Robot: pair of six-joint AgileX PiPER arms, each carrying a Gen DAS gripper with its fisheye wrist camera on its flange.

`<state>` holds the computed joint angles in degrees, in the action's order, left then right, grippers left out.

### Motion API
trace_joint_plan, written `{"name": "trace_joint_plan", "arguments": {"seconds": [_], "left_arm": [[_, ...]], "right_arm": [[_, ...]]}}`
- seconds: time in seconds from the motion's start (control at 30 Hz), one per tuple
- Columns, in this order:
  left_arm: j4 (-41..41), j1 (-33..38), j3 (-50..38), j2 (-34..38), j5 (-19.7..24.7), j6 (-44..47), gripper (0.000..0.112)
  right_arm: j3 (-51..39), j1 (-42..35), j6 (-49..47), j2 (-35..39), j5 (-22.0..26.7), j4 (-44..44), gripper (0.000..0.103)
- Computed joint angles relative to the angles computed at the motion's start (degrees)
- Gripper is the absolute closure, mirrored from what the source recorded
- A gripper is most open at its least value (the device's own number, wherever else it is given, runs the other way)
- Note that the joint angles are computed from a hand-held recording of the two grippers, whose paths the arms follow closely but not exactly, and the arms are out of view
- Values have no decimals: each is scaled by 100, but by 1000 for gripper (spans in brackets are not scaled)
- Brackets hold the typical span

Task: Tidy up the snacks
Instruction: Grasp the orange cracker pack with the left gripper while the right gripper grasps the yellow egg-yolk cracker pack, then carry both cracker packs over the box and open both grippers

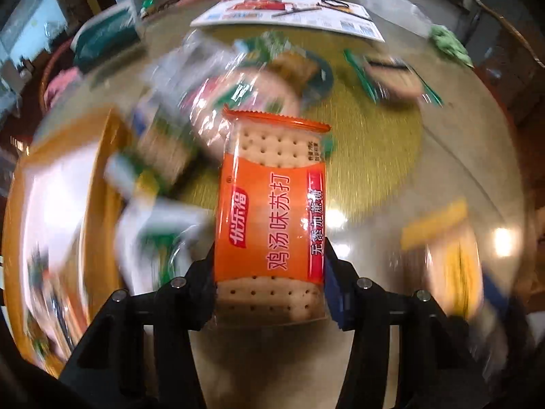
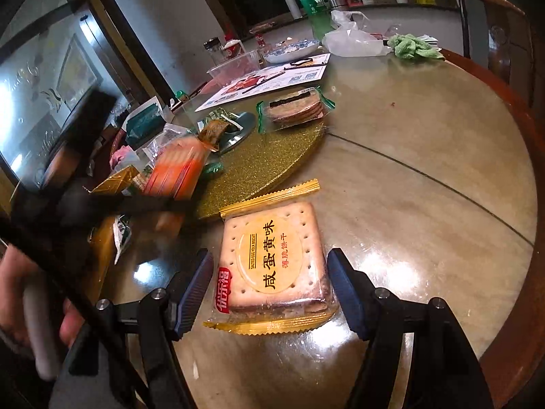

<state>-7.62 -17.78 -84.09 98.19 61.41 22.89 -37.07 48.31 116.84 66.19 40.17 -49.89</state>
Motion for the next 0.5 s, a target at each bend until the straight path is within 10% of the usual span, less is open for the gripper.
{"name": "trace_joint_plan", "arguments": {"seconds": [0.23,0.5], "left_arm": [[-833,1465,1875,-1775,382,2032,58],[-953,1853,2341,-2300,457,2506,50]], "right_arm": [[-264,-190,-968,188,-104,446,24],[-1523,-300,-2658,1253,1233,1437,35]]}}
